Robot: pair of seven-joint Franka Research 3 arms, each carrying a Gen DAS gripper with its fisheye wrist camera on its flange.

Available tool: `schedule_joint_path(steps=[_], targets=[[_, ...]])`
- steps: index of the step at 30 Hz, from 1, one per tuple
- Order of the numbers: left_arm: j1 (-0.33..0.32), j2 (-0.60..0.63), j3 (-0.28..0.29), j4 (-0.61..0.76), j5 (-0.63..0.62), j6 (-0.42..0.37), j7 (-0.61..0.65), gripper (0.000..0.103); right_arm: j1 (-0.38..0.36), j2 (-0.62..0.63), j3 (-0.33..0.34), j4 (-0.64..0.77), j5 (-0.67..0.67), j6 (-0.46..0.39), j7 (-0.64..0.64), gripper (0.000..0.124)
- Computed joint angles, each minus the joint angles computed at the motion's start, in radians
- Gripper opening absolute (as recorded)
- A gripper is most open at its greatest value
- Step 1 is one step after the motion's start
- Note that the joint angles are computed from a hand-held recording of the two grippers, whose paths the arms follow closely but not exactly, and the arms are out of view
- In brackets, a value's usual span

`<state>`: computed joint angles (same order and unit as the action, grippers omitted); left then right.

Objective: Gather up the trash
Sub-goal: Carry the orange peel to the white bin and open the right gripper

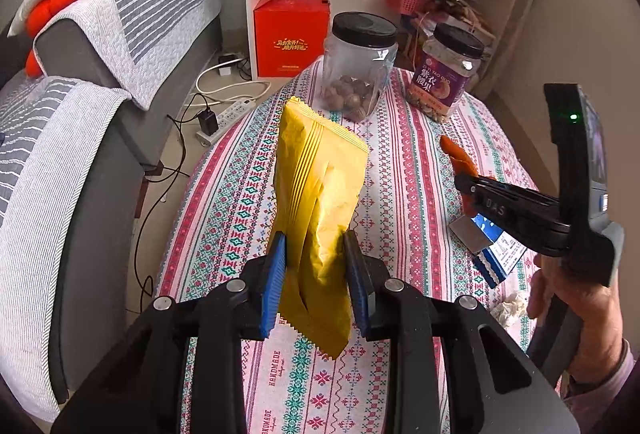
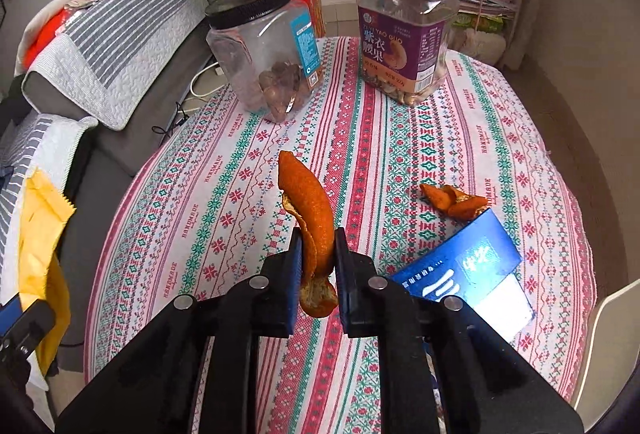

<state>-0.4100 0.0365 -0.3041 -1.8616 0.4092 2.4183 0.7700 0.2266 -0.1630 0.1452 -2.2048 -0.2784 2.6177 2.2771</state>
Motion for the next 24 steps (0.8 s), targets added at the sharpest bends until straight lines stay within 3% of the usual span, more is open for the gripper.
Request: schedule_joint_path(steps=[5, 13, 15, 24], targets=[[-0.017, 0.013, -0.011, 0.014, 0.026, -0.003, -0.009, 0.029, -0.021, -0.128, 0.026, -0.084, -0.019, -0.008, 0.024, 0.014], [-0.059, 0.043, -0.025, 0.042, 0.069, 0.013, -0.021, 0.029, -0.103, -0.271, 0.085, -0.238, -0.044, 0.054, 0.090, 0.014], [-0.070, 0.059, -0.026, 0.056, 0.079, 0.019, -0.027, 0.029, -0.099, -0.294, 0.068, -0.265, -0.004, 0.046, 0.061, 0.014], [-0.141, 0.149, -0.023, 0.152, 0.146, 0.038, -0.055, 0.029, -0.209, -0.455, 0.088, -0.366, 0.004, 0.006, 0.048, 0.014]])
